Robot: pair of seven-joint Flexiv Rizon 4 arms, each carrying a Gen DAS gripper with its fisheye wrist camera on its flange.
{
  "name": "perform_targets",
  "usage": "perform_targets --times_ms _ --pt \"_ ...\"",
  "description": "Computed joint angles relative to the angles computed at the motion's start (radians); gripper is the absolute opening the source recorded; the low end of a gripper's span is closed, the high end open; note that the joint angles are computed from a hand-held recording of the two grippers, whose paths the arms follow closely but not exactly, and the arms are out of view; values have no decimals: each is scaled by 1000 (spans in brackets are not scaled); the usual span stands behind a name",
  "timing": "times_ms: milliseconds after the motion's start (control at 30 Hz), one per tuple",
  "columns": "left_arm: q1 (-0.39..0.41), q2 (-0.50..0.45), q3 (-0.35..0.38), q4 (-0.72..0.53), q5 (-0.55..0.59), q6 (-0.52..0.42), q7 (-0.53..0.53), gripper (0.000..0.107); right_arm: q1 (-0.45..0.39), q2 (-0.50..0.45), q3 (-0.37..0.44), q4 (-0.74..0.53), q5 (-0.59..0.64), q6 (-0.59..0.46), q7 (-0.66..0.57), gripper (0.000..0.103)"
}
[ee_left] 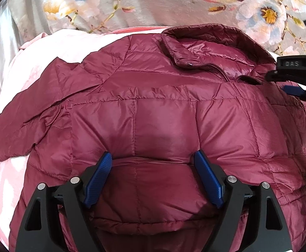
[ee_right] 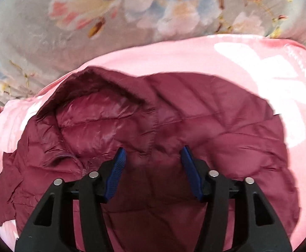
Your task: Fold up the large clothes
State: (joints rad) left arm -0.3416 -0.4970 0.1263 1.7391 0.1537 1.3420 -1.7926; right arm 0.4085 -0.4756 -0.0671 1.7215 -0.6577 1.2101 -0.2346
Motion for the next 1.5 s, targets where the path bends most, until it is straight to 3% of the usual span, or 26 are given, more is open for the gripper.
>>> perform_targets --times_ms 100,233,333,433,633,800,1067,1367,1467,1500 --pt "1 0 -1 2 0 2 0 79 26 8 -41 -2 -69 53 21 9" --pt "2 1 -2 3 -1 3 1 79 66 56 -160 54 -269 179 224 5" --pt "2 1 -2 2 -1 2 1 80 6 47 -56 43 -194 81 109 5" --pt "3 1 -2 3 -1 2 2 80 1 40 -29 62 -183 -16 74 6" --pt "1 0 0 3 -1 1 1 80 13 144 -20 197 -359 -40 215 9" --pt "2 1 -1 1 0 0 1 81 -17 180 73 270 -342 -107 211 9" --pt "0 1 0 -1 3 -4 0 81 -11 165 89 279 -454 -184 279 7" --pt "-6 -4 6 -17 16 -25 -16 84 -11 155 109 262 -462 -239 271 8" --pt "8 0 -7 -14 6 -28 -9 85 11 181 123 267 -453 -304 300 17" --pt "18 8 -16 -3 0 -22 1 85 2 203 130 289 -475 -250 341 17"
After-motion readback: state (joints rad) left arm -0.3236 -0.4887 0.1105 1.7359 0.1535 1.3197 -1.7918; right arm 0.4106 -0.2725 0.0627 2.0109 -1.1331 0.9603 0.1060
